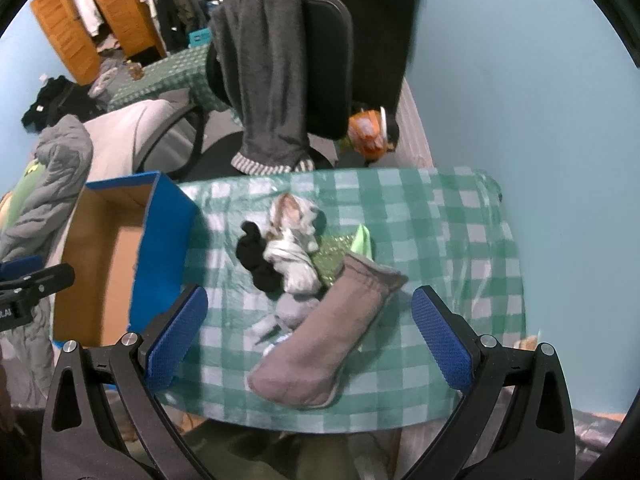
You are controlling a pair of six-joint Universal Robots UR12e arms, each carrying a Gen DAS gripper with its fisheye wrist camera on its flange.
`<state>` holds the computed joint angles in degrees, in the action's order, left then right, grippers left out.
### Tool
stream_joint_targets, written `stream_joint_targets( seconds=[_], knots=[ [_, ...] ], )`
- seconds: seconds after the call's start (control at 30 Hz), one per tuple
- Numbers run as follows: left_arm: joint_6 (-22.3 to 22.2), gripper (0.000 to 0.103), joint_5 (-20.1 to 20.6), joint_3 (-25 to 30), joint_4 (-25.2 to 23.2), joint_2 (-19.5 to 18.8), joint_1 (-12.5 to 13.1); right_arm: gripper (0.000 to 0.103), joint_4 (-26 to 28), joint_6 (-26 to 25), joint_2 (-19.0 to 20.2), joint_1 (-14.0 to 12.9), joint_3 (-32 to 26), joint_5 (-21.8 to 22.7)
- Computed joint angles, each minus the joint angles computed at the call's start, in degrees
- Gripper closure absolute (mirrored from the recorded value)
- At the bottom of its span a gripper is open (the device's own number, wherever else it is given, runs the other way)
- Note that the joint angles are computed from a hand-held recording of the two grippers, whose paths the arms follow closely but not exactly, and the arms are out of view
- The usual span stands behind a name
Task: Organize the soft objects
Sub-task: 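Grasp the grey fleece sock with the right tool while the left tool approaches the black sock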
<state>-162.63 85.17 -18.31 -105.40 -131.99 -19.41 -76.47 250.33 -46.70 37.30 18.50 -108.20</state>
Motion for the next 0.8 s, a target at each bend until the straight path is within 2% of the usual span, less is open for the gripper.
stream_joint_targets(
  seconds=[0.17,0.43,0.8],
  knots=[
    [1.99,0.020,1.51,-0.89,0.15,-0.30,-1.18,0.002,-2.30,1.21,-2.87,-0.33,6.58,2.33],
    [3.46,0.020,3.32,-3.65,1.18,-0.05,-2.51,0.002,-9.12,4.06,-7.57,-1.39,18.49,7.73],
    [3.67,0.020,4.50,-3.89,-0.48,-1.15,-3.61,0.002,-12.87,5.79,-8.59,-2.83,23.01,11.70]
  ],
)
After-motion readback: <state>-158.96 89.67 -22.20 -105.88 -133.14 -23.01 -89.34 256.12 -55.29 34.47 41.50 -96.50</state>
